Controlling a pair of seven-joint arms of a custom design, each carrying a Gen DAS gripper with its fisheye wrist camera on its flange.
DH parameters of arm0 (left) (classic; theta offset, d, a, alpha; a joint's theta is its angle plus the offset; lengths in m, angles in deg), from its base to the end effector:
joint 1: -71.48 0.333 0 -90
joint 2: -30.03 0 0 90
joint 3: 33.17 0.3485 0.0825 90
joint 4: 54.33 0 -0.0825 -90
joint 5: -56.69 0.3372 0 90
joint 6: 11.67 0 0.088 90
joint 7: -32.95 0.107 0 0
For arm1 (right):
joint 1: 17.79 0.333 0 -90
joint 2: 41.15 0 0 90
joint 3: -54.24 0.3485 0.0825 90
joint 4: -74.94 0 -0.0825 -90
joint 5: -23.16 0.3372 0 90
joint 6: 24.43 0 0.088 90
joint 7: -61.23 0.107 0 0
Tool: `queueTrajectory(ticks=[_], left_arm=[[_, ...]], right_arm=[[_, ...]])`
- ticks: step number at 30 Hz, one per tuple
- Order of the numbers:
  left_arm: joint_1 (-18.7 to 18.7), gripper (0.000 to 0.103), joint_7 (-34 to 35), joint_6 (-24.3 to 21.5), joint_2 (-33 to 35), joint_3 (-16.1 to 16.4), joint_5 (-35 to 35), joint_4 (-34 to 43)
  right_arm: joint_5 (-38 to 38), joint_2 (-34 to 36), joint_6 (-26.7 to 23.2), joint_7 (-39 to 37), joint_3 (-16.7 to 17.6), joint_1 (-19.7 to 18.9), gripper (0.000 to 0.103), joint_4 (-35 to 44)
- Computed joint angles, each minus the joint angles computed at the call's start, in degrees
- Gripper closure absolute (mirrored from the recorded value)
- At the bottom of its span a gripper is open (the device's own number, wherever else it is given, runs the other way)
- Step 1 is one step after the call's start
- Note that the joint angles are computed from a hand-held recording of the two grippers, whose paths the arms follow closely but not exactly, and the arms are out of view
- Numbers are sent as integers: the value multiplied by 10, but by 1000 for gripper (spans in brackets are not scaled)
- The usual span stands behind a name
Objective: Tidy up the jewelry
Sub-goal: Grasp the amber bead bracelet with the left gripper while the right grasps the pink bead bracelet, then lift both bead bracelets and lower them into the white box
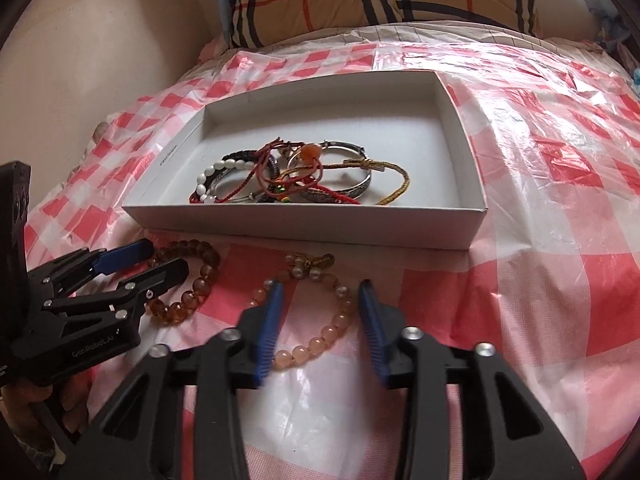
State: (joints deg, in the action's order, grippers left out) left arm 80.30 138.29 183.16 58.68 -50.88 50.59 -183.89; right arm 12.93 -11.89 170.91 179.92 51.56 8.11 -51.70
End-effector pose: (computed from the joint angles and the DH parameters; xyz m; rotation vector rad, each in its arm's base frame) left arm 0.5727 -0.0623 0.2934 -1.6523 2.0729 -0.7379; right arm 0.5328 0.2533 0.2950 -1.8500 1.6608 -0.3301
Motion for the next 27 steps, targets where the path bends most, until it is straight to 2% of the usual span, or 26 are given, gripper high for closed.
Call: queueTrajectory(ticks=[1, 5, 6, 7, 9, 10, 12, 14, 15, 16, 18, 19, 21, 23, 26, 27], left_arm=[[7, 67, -1, -2, -1, -6, 3, -2], [33, 65, 0, -25, -3, -29, 14, 2], [41, 59, 1, -32, -2, -37, 16, 5], [31, 51, 3, -35, -1, -29, 12, 9], [-9, 41, 6, -35, -4, 10, -6, 13], [-20, 39, 8, -36, -3, 19, -12, 15], [-31, 37, 11, -45, 0, 29, -21, 23], [-33, 37, 18, -47, 2, 29, -26, 27], [-25, 41, 21, -44, 4, 21, -27, 26], [2, 61, 27, -40, 6, -7, -20, 23], [40, 83, 32, -40, 10, -44, -11, 20], [74, 92, 36, -41, 16, -78, -1, 19], [149, 92, 40, -38, 30, -149, 21, 13], [203, 92, 37, -40, 45, -198, 38, 10], [214, 92, 28, -47, 49, -207, 40, 12], [210, 92, 26, -48, 48, -202, 38, 13]], right_arm=[[-5, -1, 1, -1, 9, -9, 86, -2], [-28, -3, -6, 14, 60, -65, 86, -5], [-37, -2, -13, 16, 73, -78, 83, -1], [-45, 0, -19, 16, 82, -87, 78, 3], [-52, 1, -36, 9, 70, -70, 68, 14], [-54, 2, -46, 6, 59, -55, 63, 20], [-53, 4, -62, 1, 31, -25, 61, 30], [-56, 6, -59, 0, 44, -39, 62, 31], [-56, 6, -52, 1, 52, -48, 67, 27], [-56, 7, -45, 4, 63, -60, 86, 25], [-62, 9, -27, 11, 100, -102, 94, 15], [-62, 7, -16, 15, 100, -104, 95, 9], [-59, 0, 15, 20, 84, -91, 95, -6], [-67, -4, 39, 24, 88, -98, 95, -16], [-64, -6, 15, 36, 84, -95, 94, -12], [-67, -5, 1, 41, 93, -104, 86, -8]])
